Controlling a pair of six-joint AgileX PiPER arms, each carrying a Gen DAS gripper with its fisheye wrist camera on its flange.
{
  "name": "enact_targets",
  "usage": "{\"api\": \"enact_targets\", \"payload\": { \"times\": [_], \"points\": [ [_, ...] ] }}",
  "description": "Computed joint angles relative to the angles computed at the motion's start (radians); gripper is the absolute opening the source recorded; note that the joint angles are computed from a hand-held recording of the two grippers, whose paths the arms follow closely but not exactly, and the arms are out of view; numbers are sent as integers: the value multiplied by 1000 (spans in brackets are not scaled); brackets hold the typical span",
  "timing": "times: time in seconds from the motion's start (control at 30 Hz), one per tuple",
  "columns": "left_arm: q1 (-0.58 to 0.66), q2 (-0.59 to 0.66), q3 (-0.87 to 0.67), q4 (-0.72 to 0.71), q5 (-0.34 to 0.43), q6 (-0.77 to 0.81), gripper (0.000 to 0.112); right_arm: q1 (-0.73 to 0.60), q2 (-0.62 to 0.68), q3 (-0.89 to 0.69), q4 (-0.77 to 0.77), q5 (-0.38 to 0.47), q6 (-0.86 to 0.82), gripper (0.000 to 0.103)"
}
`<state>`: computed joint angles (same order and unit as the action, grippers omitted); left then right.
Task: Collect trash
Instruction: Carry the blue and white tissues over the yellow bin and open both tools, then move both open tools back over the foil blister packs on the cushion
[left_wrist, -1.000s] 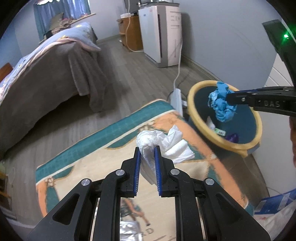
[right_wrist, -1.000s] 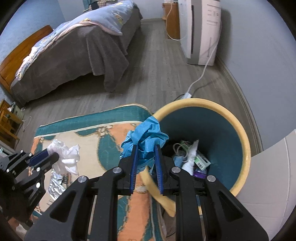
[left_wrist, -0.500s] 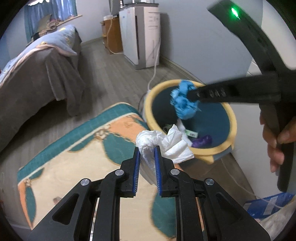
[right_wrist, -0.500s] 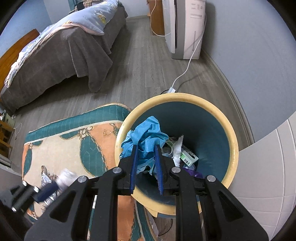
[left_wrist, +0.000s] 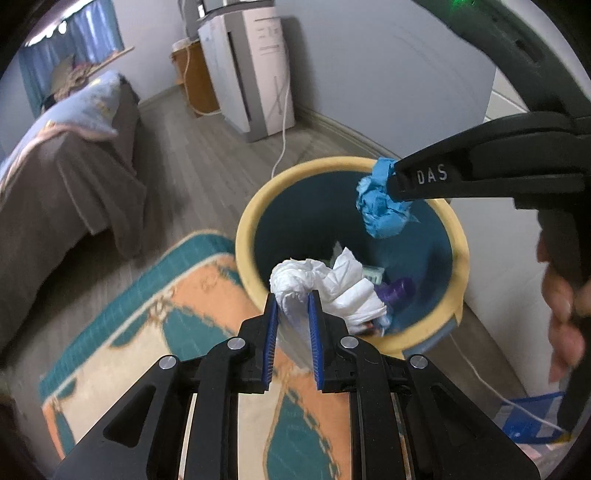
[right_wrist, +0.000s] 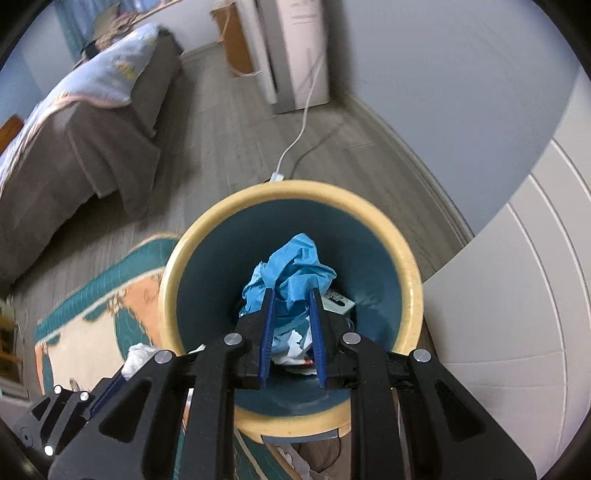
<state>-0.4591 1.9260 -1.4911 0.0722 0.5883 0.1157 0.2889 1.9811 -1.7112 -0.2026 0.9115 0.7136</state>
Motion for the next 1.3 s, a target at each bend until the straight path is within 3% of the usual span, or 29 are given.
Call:
{"api": "enact_targets", "payload": {
  "times": [0.1, 0.13, 0.2, 0.23, 0.33, 0.4, 0.47, 0.5, 0.57, 0.9, 1.3],
  "points": [
    [-10, 23, -31, 5, -12, 2, 24, 1, -8, 5, -38, 0, 35, 19],
    [-13, 27, -34, 17, -21, -5, 32, 2, -7, 4, -50, 4, 45, 21],
    [-19, 27, -31, 55, -42, -36, 50, 3, -6, 3, -64, 9, 57, 36],
    [-18, 20, -19, 58, -59, -40, 58, 4, -7, 4, -73, 8, 63, 48],
    [-12, 14, -2, 50, -76, -29, 62, 10, -1, 0, -88, 11, 75, 52],
    [-7, 12, 10, 54, -80, -39, 70, 11, 2, -3, -86, 9, 77, 63],
    [-1, 9, 18, 53, -83, -52, 80, 21, 8, -14, -106, 20, 89, 90],
    [4, 1, 31, 44, -90, -53, 88, 25, 7, -16, -117, 24, 95, 95],
    [14, -16, 58, 31, -106, -55, 93, 34, 10, -27, -131, 33, 99, 97],
    [81, -162, 211, 81, -127, -58, 94, 81, 45, -132, -98, 90, 37, 97],
    [388, -482, 341, -99, -19, 205, 96, 270, -30, -170, -148, 154, 112, 97]
  ]
}}
